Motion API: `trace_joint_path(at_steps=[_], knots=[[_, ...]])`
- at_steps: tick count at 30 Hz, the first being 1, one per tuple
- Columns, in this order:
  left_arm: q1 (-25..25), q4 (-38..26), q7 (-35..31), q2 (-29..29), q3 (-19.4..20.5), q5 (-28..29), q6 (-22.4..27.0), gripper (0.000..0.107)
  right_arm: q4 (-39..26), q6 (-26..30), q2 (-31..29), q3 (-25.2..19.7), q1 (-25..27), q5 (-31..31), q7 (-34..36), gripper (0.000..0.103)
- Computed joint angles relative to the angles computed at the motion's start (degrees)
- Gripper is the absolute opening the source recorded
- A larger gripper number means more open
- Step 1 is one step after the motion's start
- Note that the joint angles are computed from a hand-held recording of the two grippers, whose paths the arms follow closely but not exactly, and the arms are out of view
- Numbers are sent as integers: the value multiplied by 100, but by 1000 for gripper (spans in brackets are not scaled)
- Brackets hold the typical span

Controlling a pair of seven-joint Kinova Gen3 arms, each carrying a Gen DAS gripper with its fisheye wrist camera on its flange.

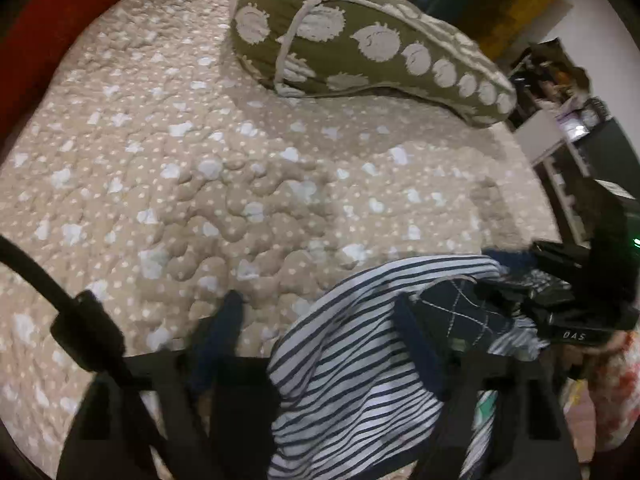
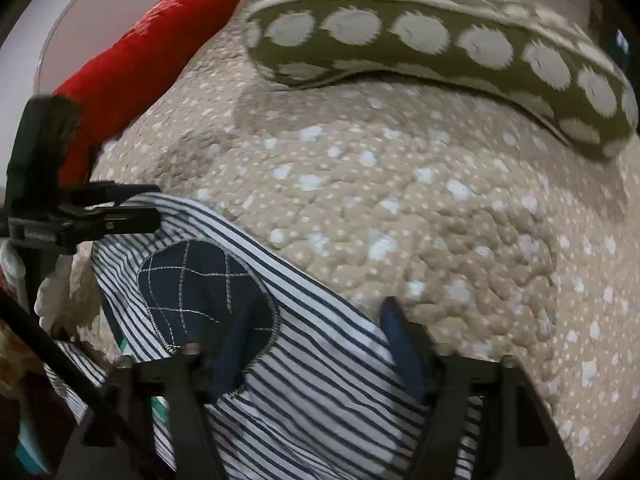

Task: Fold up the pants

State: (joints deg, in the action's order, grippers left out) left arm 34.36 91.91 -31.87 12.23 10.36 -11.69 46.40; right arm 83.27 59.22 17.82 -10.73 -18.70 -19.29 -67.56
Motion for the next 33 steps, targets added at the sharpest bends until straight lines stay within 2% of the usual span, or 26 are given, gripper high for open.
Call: trace_joint_path(at_steps=[1,2,4,6,9,13,18,23,24,27,29,31,33], knots=[[5,-63,83,27,71,-60,90,12,34,-21,-23,-14,31,-78,8,14],[-96,-77,121,24,211,-27,88,4,35,-4,-28,-23,77,-172,21,7],[-44,-9,90,-115,175,-7,21,4,172,-164,-174,-6,91,-232,-36,6],[263,-82,332,-203,42,-296,169,4,331,-321,-395,-1,115,-290,-42,6],[471,-146,892,-409,215,-843,389,4,607,-519,-841,6,123,-385,-35,6],[1068,-352,1697,-647,477,-1747,1067,4,1113,-730,-1650,58,72,-485,71,5],[1768,-631,2681,-649,1107,-2742,2072,4,1938,-918,-2691,214,-146,-652,284,5],[3094,-864,3793,-170,1161,-3556,3237,4,3076,-1214,-3620,397,-490,-927,314,5],[3252,-930,4010,-40,1200,-3599,3470,4,3311,-1224,-3740,510,-588,-1081,342,5],[3909,-1219,4283,518,910,-3513,4169,4,3819,-1328,-3966,620,-716,-1297,281,5],[4006,-1424,4233,813,864,-3268,4471,4,4132,-1402,-4076,622,-749,-1367,166,5],[3837,-1294,4461,854,1038,-3028,4401,4,4368,-1527,-4198,516,-701,-1286,-47,6],[3871,-1039,4800,690,1003,-2892,4183,4,4426,-1553,-4271,553,-725,-1231,-153,6]])
